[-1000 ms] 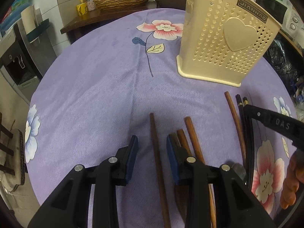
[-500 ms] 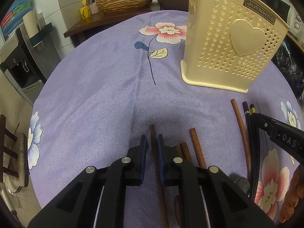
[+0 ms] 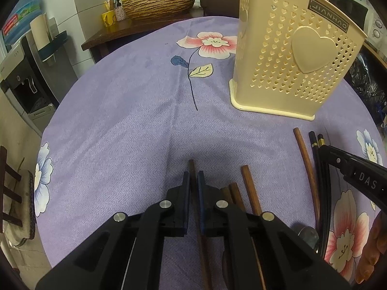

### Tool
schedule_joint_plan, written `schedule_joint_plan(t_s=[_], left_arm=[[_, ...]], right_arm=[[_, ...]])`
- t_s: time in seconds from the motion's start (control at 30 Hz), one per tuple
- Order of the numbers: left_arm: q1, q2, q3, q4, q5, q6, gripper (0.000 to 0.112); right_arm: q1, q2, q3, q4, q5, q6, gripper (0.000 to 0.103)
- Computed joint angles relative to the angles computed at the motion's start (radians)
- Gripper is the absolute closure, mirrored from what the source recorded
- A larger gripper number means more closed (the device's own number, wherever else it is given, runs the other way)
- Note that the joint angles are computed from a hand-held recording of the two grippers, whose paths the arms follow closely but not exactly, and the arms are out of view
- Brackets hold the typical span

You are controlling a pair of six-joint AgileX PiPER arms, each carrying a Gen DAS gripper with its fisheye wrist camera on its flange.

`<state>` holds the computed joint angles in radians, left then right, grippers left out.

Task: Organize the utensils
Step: 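Carry the black chopsticks with the right gripper and drop them into the cream caddy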

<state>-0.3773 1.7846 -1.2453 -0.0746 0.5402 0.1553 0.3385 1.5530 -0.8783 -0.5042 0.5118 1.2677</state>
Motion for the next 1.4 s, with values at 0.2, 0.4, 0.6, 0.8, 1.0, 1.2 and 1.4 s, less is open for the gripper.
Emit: schedule_joint_plan(t_s=[0.2,0.4,0.6,0.8,1.0,1.2,1.4], left_arm=[[0.033,-0.011,0.005,-0.084,-0.006,0.064,0.106],[0.072,-0.073,-0.002,-0.193,0.001,0.157,0.106],[0.12,-0.166,-0.019,-0.345,0.02,0.279,0.106],[0.155,-0.257,-0.052,-0.453,0.055,0.368,0.106],[0.179,-0.305,-0.087,-0.506,0.068,0.397,0.106],[0.168,-0.308,-0.094,-0.499,0.035,0.386,0.106],[0.167,-0.293,-0.113,-0.482,0.036,0.361,0.106]], right_arm=[[-0.046,-0.039,0.05,0.03,-0.074,-0.032,0.092],[-0.091,-0.135,0.127,0.042,-0.17,-0.047,0.093],[-0.039,-0.308,0.147,-0.18,-0.109,0.087,0.094],[0.022,-0.466,0.103,-0.231,-0.015,-0.021,0.095],[0.068,-0.546,0.048,-0.253,0.076,-0.115,0.095],[0.029,-0.578,0.046,-0.202,0.061,-0.186,0.095],[0.029,-0.591,0.064,-0.214,0.058,-0.176,0.095]])
